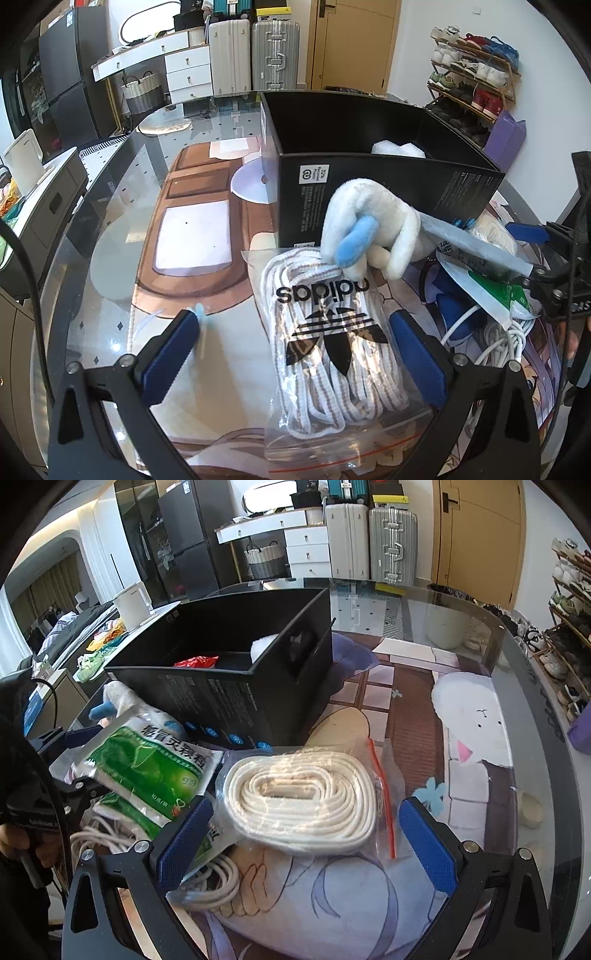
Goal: Organize soft objects
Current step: 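Move the left tool to the Adidas lace bag while the right approaches the rope bag, then grasp the white rope bag with the right tool while the left grasps the Adidas bag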
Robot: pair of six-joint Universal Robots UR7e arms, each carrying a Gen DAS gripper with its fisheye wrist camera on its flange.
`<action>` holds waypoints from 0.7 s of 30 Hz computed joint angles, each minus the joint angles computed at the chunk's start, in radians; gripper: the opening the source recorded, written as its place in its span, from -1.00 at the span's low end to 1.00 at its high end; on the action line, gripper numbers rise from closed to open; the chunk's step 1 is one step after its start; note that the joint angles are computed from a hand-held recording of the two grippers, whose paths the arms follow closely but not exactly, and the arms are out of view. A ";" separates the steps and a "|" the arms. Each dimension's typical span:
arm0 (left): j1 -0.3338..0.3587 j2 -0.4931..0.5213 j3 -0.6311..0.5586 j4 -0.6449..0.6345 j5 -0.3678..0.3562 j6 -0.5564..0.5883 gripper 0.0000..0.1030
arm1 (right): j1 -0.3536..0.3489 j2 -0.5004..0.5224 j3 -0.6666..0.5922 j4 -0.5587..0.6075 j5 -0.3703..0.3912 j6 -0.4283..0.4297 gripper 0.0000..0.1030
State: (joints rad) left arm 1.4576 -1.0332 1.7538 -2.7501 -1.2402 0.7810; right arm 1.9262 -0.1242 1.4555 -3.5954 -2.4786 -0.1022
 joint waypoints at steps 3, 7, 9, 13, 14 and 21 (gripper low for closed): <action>0.000 0.000 -0.001 0.002 -0.001 0.001 1.00 | -0.007 0.012 -0.022 0.000 -0.016 -0.011 0.98; 0.000 -0.001 0.002 0.000 -0.001 0.002 1.00 | -0.009 0.011 -0.020 0.006 -0.025 -0.010 0.98; 0.000 -0.001 0.002 0.000 -0.001 0.002 1.00 | -0.010 0.012 -0.021 0.004 -0.029 -0.011 0.98; -0.001 -0.001 0.003 0.000 -0.001 0.002 1.00 | -0.004 0.019 -0.027 0.013 -0.048 -0.013 0.98; -0.001 -0.001 0.003 0.000 -0.001 0.002 1.00 | -0.003 0.020 -0.027 0.013 -0.052 -0.011 0.98; -0.001 -0.001 0.003 0.000 -0.001 0.002 1.00 | 0.010 0.021 -0.005 -0.026 -0.096 -0.023 0.49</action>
